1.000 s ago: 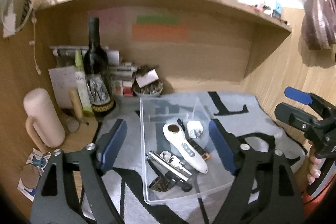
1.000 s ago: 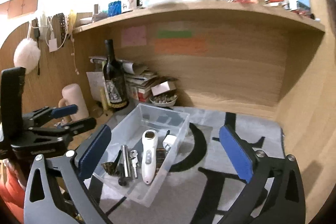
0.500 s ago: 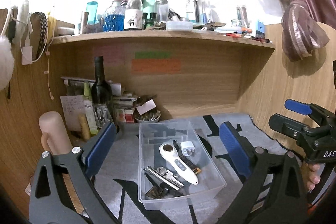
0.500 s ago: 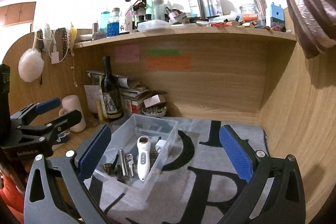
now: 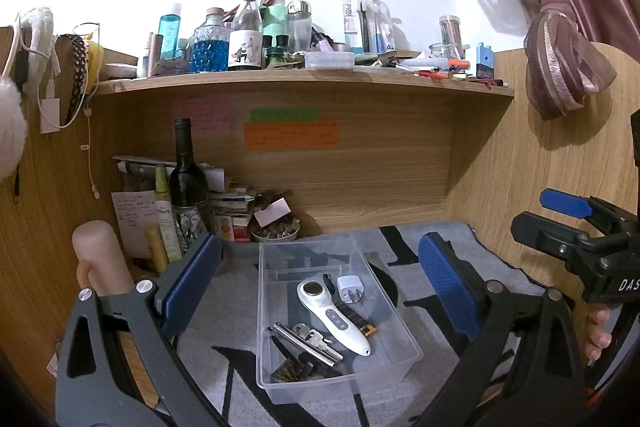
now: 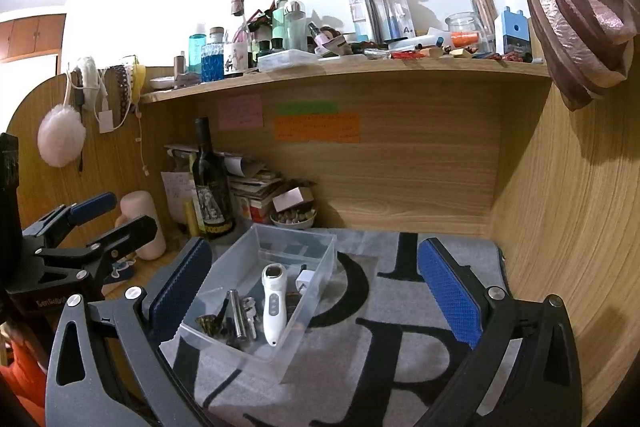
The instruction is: Organize rigid objects
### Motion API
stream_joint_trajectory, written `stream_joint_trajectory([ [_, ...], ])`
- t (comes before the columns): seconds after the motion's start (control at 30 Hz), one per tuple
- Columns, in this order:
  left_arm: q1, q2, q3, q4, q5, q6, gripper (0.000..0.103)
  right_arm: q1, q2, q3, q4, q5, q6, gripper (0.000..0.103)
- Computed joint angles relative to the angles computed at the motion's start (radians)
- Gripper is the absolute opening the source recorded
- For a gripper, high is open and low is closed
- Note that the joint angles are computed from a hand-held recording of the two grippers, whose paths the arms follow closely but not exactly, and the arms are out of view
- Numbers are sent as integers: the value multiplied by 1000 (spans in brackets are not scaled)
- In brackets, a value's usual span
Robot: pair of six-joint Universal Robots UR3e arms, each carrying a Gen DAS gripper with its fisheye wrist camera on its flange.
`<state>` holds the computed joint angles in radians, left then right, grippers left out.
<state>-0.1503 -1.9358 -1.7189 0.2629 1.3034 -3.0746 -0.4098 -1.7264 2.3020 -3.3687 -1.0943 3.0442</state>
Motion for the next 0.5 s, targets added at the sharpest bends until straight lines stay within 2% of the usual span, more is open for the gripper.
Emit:
stream_joint_trajectory([
  [0.5,5,2,-13,28,-30,12,101,5,-5,-5,3,-14,0,103],
])
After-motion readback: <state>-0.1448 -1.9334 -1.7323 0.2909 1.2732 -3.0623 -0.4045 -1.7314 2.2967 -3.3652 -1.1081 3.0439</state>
